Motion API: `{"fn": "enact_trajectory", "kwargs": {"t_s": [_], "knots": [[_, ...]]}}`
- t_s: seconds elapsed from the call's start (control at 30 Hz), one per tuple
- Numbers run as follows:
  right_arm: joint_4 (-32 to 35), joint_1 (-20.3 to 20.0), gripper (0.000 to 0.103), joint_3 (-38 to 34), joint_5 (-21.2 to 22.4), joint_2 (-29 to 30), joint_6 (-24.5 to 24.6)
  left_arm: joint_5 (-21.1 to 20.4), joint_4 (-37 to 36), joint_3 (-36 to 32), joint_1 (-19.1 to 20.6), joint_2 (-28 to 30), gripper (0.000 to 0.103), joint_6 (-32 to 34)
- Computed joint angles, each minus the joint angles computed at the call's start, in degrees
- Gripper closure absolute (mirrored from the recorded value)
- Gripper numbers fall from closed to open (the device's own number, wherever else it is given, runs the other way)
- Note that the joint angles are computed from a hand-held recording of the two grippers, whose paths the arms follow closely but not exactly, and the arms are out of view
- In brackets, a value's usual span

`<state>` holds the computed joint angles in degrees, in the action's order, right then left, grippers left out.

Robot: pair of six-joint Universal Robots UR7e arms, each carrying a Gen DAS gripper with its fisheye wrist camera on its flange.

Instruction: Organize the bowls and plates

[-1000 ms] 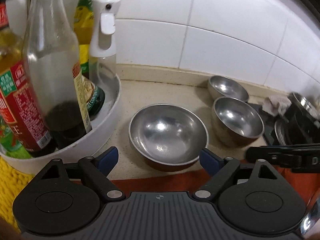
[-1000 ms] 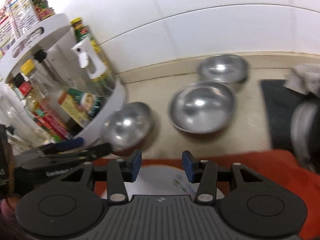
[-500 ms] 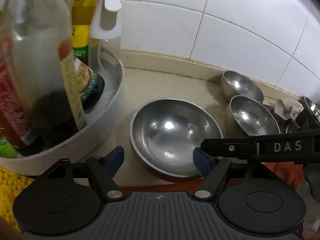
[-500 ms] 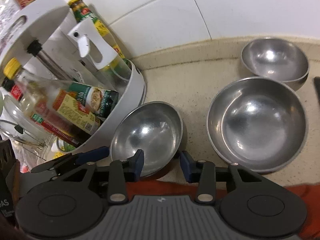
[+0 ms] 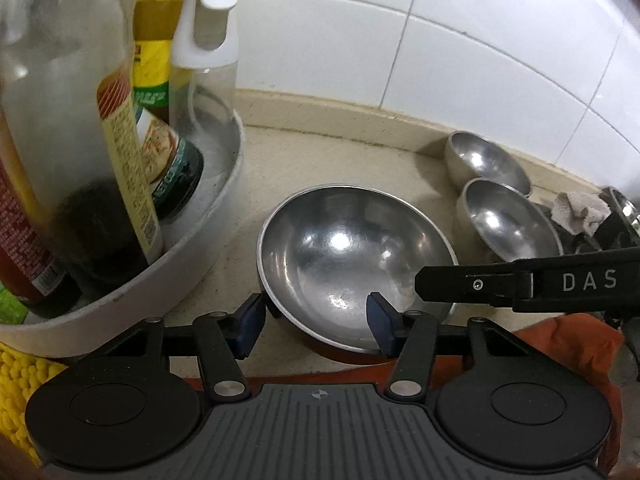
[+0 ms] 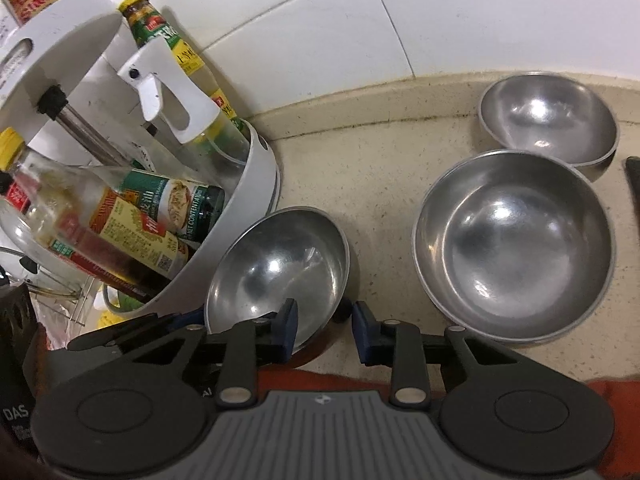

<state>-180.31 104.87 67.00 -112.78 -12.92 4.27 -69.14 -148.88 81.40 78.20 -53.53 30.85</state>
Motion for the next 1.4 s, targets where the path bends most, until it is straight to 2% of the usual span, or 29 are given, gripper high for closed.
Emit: {"fn": "enact_trajectory", "kwargs": {"t_s": [0.27,0.47,0.6,0.8,1.07,1.17,1.4], "knots": [[-3.18,-0.11,0.076,3.16,-0.69,-1.31,0.39,-0.19,-0.06,1.07,-0.6,0.0,0.039,1.55],[-2.72,-0.45,0.076,3.23,-2.17,-1.25,1.12,-0.16,0.62,0.68,-0.78,0.84,0.037,1.94],[-3.83,-0.91,0.075,5.66,-0.98,-2.58,2.28,-1.18,2.22,0.69,-0.6,0.4,0.039,1.92],[-7.31,-0.83,0.075,10.32,-0.95,-4.64,2.96,-1.21,1.2,2.17,-0.77,-1.01,0.038,3.44],[-14.25,-0.79,0.075,18.61,-3.77,-8.7,3.65,0.22,-1.89,4.38,-1.99,-2.69,0.035,4.66],[-16.76,-1.0,0.075,20.78,-5.19,-10.23,3.7,-0.4,-2.24,4.85,-2.82,-2.98,0.034,5.49],[-20.05,-1.88,0.074,23.09,-6.43,-12.56,3.16,-0.79,-4.33,4.57,-5.47,-1.06,0.028,10.39]]}}
